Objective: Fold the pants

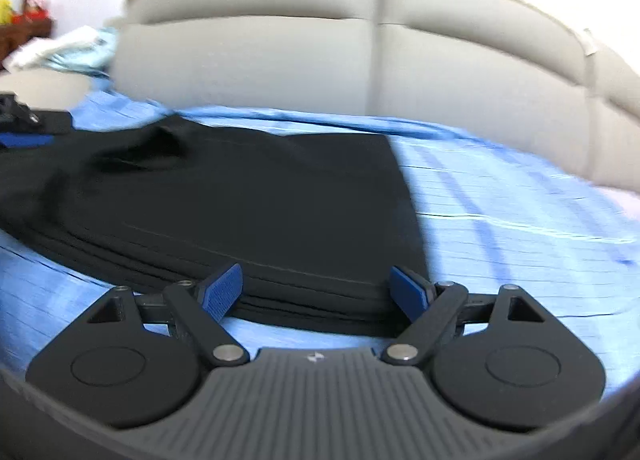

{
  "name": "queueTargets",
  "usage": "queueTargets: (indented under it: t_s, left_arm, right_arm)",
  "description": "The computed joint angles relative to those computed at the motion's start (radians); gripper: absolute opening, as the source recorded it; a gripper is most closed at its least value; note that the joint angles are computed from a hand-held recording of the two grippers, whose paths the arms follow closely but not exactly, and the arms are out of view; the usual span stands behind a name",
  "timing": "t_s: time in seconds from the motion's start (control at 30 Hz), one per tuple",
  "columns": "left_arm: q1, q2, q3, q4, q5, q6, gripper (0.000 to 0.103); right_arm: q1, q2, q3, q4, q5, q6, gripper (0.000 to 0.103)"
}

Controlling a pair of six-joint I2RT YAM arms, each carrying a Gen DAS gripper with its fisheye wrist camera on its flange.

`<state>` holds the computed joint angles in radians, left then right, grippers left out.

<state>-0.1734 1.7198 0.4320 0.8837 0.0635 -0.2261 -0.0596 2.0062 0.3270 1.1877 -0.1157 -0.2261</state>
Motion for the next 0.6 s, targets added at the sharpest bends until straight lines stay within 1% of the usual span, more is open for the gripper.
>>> queueTargets:
  t_s: [0.07,0.13,0.2,0.23,0.27,0.33,0.4,0.43,0.5,0.53,0.6]
  left_arm:
    - [-0.066,0.040,0.062,-0.083,-0.054,0.042,0.042]
    - [-0.110,0.075,0.128,-0.200,-0.109,0.067,0.037]
    - [-0.136,0.100,0.175,-0.306,-0.154,0.067,0.027]
    - [-0.143,0.105,0.174,-0.310,-0.164,0.060,0.026]
    - [-0.149,0.096,0.158,-0.295,-0.170,0.058,0.026]
    - [-0.147,0.071,0.187,-0.363,-0.135,0.041,0.025]
    - [-0.140,0.059,0.225,-0.403,-0.106,0.057,0.015]
    - [-0.150,0.070,0.261,-0.428,-0.118,0.067,0.013]
    - [-0.172,0.119,0.354,-0.473,-0.138,0.079,0.013]
    - [-0.179,0.156,0.409,-0.500,-0.138,0.082,0.013]
    - [-0.188,0.242,0.525,-0.558,-0.172,0.072,0.011]
  right_arm:
    - [-0.007,0.023,-0.011,0.047,0.059,-0.032,0.090]
    - [-0.024,0.038,-0.017,0.072,0.084,-0.036,0.090]
    - [-0.040,0.047,-0.010,0.073,0.106,-0.023,0.090]
    - [-0.050,0.054,-0.010,0.090,0.104,-0.017,0.090]
    - [-0.061,0.063,-0.014,0.120,0.093,-0.011,0.090]
    - [-0.082,0.081,-0.016,0.182,0.047,0.005,0.090]
    - [-0.092,0.103,-0.006,0.240,-0.008,0.032,0.090]
    - [-0.086,0.108,0.009,0.244,-0.020,0.045,0.090]
    - [-0.069,0.124,0.055,0.226,-0.033,0.062,0.090]
    - [-0.063,0.133,0.075,0.221,-0.041,0.069,0.090]
    - [-0.057,0.170,0.109,0.224,-0.069,0.078,0.089]
